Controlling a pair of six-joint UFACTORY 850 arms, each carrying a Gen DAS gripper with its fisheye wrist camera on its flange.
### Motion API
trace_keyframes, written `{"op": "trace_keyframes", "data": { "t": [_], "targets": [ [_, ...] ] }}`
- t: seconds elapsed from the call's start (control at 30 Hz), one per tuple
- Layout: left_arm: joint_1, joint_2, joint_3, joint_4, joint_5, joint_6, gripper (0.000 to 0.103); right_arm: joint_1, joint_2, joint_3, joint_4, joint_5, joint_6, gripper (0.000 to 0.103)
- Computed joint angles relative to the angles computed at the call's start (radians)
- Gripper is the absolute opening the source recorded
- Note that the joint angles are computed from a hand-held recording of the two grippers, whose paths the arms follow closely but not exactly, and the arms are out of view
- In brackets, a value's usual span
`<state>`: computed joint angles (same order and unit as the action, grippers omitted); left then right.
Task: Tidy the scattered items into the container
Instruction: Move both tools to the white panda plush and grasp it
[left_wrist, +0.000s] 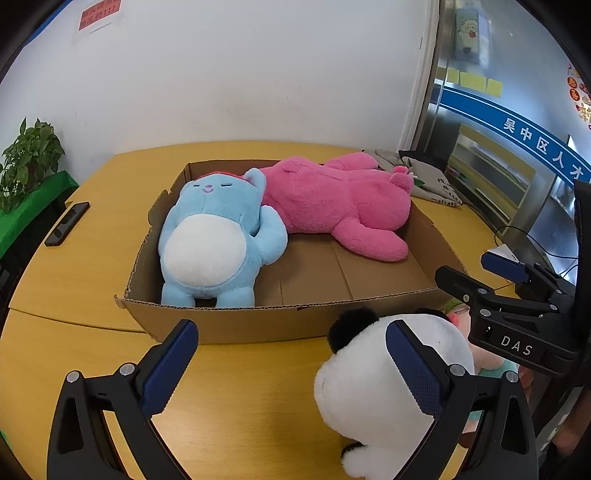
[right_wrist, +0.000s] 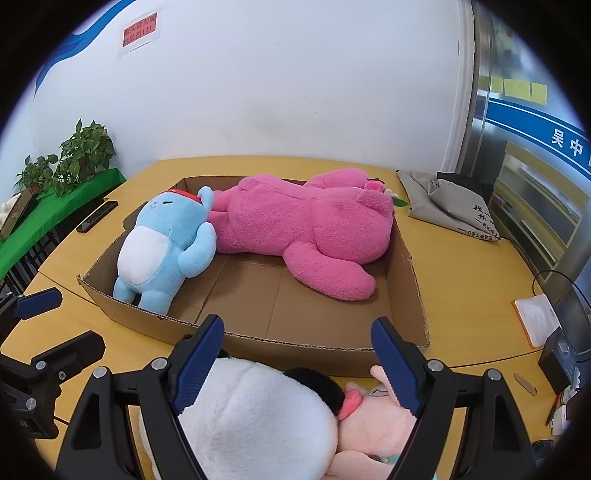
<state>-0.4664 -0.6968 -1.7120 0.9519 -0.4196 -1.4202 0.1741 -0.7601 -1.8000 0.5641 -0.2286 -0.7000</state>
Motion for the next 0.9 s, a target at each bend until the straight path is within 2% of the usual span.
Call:
{"op": "trace_keyframes", "data": {
  "t": [0.3,0.57,0.63,0.77,0.9],
  "targets": [
    [-0.005,-0.016,-0.019,-0.034,0.016,0.039,0.103,-0.004,0.004,0.013,0.000,-0.001,-0.001,0.082],
    [0.010,-0.018,-0.007,-0.116,0.096,0.093,0.103,-0.016,0.030,0.059,0.133,-0.003,-0.133,0.082],
    [0.012,-0.023,-0.010,-0.152,0.104,0.127,0.103,-0.026,0.045,0.086,0.221,-0.016,-0.215,0.082],
    [0.016,-0.028,-0.003,-0.220,0.142,0.189,0.103,-0.054,0.105,0.192,0.503,-0.068,-0.503,0.082],
    [0.022,-0.038,0.003,-0.337,0.204,0.295,0.103,-0.067,0.146,0.287,0.575,-0.149,-0.616,0.082]
  ]
}}
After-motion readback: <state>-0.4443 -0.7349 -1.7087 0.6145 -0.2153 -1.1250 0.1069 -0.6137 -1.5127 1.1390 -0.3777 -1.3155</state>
